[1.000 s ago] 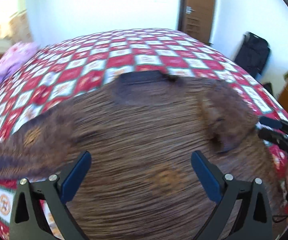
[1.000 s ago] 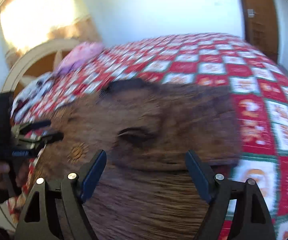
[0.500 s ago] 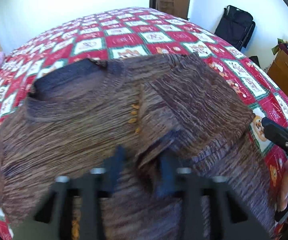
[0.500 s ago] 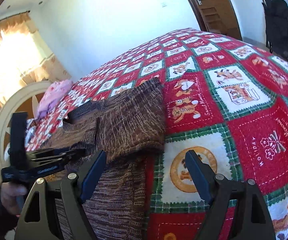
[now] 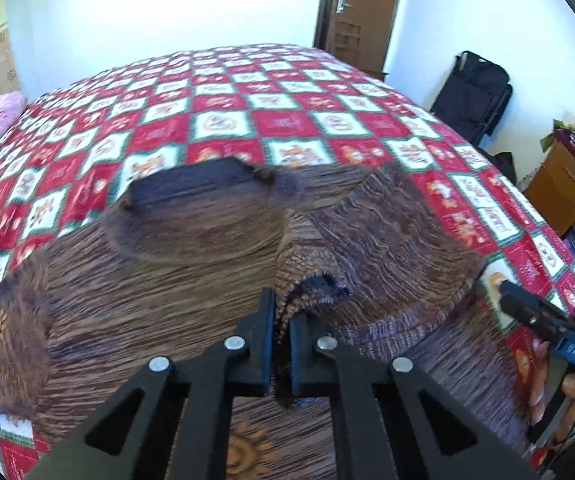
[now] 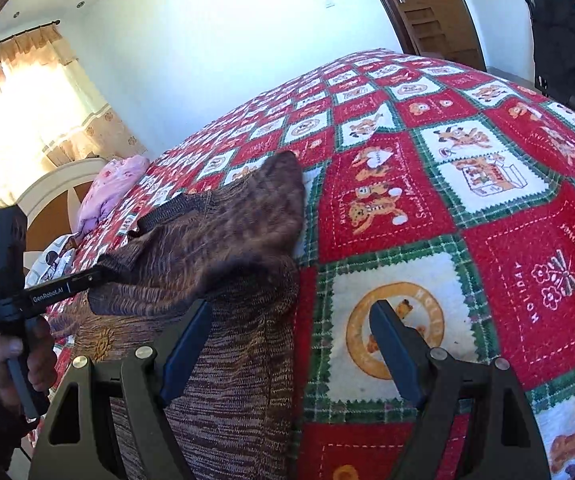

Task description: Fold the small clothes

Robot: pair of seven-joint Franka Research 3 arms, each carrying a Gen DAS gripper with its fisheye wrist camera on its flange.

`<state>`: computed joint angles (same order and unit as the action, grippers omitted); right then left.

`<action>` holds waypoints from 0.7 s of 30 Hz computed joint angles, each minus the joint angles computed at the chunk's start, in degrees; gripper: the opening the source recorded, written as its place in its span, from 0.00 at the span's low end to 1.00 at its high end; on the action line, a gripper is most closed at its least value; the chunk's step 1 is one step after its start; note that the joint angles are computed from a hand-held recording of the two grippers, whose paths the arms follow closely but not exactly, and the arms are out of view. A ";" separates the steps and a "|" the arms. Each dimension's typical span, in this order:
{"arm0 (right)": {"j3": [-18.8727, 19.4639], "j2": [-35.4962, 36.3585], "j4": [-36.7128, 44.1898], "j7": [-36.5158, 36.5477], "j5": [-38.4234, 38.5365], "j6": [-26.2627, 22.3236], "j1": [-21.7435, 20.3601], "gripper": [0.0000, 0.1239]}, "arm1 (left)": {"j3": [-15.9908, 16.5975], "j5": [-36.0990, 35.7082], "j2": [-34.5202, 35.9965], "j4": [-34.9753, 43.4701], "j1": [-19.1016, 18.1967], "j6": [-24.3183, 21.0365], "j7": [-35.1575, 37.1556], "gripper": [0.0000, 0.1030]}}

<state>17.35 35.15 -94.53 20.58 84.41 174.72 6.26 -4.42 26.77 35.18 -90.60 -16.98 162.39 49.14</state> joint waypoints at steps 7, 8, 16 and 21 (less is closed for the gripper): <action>0.07 0.41 -0.06 2.32 -3.28 0.13 0.15 0.66 | 2.41 -0.25 2.82 1.10 -0.33 -2.26 -5.50 0.13; 0.38 0.47 -0.06 2.23 -3.31 0.10 -0.15 0.66 | 2.95 0.39 2.96 1.25 -0.67 -2.36 -6.26 0.22; 2.17 0.51 0.04 -0.51 -0.97 0.75 -1.56 0.66 | 8.07 10.80 1.17 1.01 -4.34 -12.50 -18.37 0.67; -2.00 -2.16 -1.59 5.51 -8.05 -0.76 2.73 0.66 | 8.02 20.18 -2.98 -4.15 -5.11 -9.31 -24.78 0.75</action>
